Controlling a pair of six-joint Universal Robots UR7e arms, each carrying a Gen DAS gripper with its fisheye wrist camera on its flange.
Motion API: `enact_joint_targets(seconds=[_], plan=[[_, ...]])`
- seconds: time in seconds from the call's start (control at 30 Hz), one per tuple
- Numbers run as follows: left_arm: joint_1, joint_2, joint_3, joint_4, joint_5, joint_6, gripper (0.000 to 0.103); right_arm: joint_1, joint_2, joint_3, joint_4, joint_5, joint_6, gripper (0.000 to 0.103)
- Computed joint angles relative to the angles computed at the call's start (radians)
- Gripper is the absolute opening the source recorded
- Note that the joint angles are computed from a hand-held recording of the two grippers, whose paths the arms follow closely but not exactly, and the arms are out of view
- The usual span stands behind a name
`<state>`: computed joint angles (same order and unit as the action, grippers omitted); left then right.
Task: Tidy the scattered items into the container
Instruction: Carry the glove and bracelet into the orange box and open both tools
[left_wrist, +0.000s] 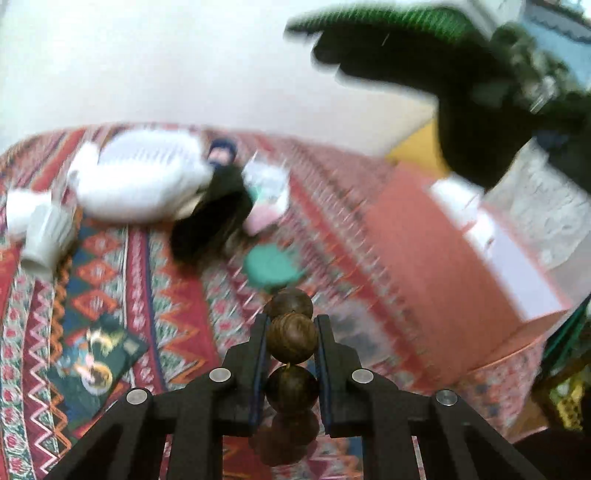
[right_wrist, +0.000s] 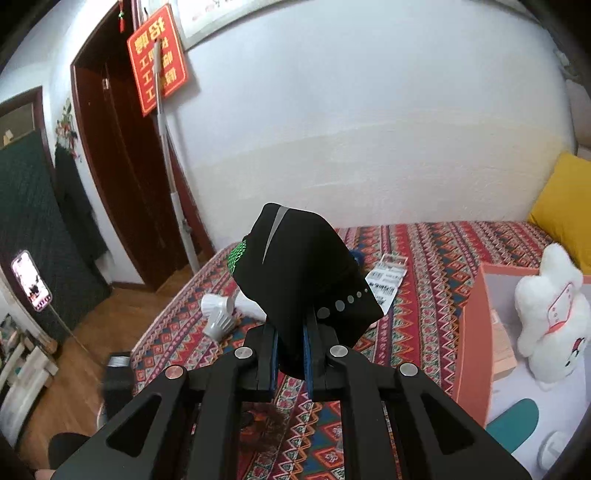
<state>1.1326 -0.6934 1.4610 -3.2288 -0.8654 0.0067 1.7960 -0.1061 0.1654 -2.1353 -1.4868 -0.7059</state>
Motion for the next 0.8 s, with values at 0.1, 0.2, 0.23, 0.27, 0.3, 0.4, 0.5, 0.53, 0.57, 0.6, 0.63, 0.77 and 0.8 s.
enact_joint_targets(seconds=[0.1,0.2,0.23,0.27,0.3,0.4,0.5,0.53,0.57,0.6,0.63,0.77,0.8], plan=[[-0.039,-0.021,0.003,-0.056,0.000,0.014,0.017,-0.001,-0.070,0.130,-0.092,0.014,-0.003,0.010],[-0.076,-0.039,0.007,-0.115,-0.001,0.048,0.017,0.001,-0.131,0.234,-0.160,0.049,-0.004,0.010],[-0.088,-0.047,0.008,-0.132,-0.005,0.059,0.017,0.002,-0.154,0.276,-0.191,0.062,-0.004,0.010],[-0.098,-0.054,0.007,-0.143,-0.008,0.068,0.017,0.003,-0.183,0.326,-0.228,0.076,-0.008,0.010],[-0.110,-0.054,-0.003,-0.158,-0.011,0.081,0.017,0.004,-0.212,0.377,-0.267,0.090,-0.014,0.010],[-0.138,-0.049,-0.047,-0.172,-0.029,0.125,0.017,0.005,-0.283,0.499,-0.359,0.119,-0.029,0.010],[-0.160,-0.013,-0.140,-0.148,-0.063,0.166,0.017,0.007,-0.344,0.593,-0.449,0.148,-0.033,0.011],[-0.164,-0.001,-0.167,-0.135,-0.075,0.169,0.017,0.006,-0.361,0.617,-0.476,0.160,-0.031,0.011],[-0.169,0.014,-0.205,-0.112,-0.094,0.174,0.017,0.003,-0.380,0.639,-0.503,0.174,-0.026,0.011],[-0.172,0.034,-0.247,-0.089,-0.115,0.182,0.017,-0.001,-0.396,0.657,-0.532,0.185,-0.015,0.011],[-0.176,0.052,-0.280,-0.072,-0.127,0.188,0.017,-0.005,-0.411,0.670,-0.551,0.193,-0.005,0.011],[-0.188,0.150,-0.460,0.023,-0.171,0.223,0.017,-0.026,-0.446,0.682,-0.608,0.218,0.045,0.011],[-0.187,0.184,-0.522,0.061,-0.183,0.226,0.017,-0.030,-0.447,0.675,-0.620,0.219,0.055,0.011]])
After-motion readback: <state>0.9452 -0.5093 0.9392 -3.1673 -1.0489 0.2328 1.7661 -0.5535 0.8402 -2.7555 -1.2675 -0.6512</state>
